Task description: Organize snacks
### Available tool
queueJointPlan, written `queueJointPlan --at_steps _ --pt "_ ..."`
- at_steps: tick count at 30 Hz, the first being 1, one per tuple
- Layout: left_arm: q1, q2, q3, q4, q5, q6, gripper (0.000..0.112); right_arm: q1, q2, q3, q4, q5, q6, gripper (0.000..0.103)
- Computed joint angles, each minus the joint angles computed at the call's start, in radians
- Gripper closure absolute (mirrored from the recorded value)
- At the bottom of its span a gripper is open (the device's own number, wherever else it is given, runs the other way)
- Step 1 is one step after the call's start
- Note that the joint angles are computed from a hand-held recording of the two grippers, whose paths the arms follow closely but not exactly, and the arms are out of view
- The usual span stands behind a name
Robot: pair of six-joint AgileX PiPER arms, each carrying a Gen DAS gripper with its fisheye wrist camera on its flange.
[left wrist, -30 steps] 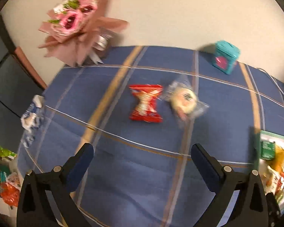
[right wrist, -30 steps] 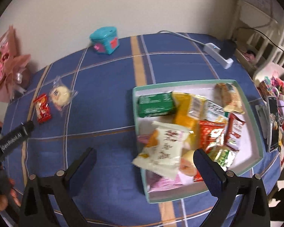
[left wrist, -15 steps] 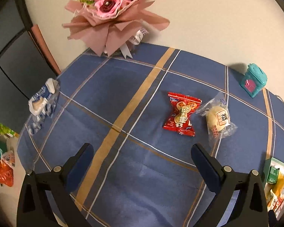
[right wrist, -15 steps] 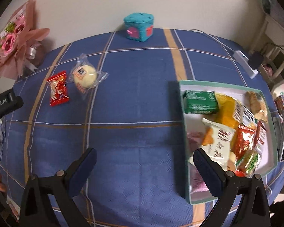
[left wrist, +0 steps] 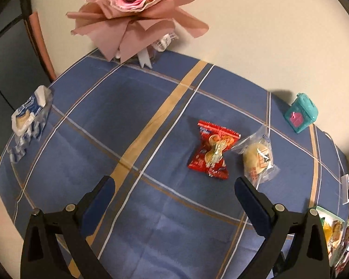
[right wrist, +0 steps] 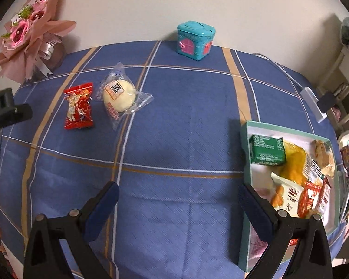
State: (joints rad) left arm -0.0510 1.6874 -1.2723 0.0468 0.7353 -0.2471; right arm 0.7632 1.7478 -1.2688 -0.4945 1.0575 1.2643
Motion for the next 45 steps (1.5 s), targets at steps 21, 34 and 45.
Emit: queueJointPlan --at_steps 21,34,45 --pt "0.037 0.096 -0.018 -0.327 -0.218 0.291 0.010 -0.121 0.095 -0.076 -0.029 -0.126 -0.047 0.000" --pt "0.043 0.240 -0.100 -0.241 -0.185 0.229 0.010 -0.126 0.300 -0.255 -0.155 -0.229 -0.118 0.000" --pt "0.065 0.348 -0.183 -0.414 -0.142 0.393 0.011 -0.137 0.462 -0.437 -0.208 -0.246 -0.238 0.000"
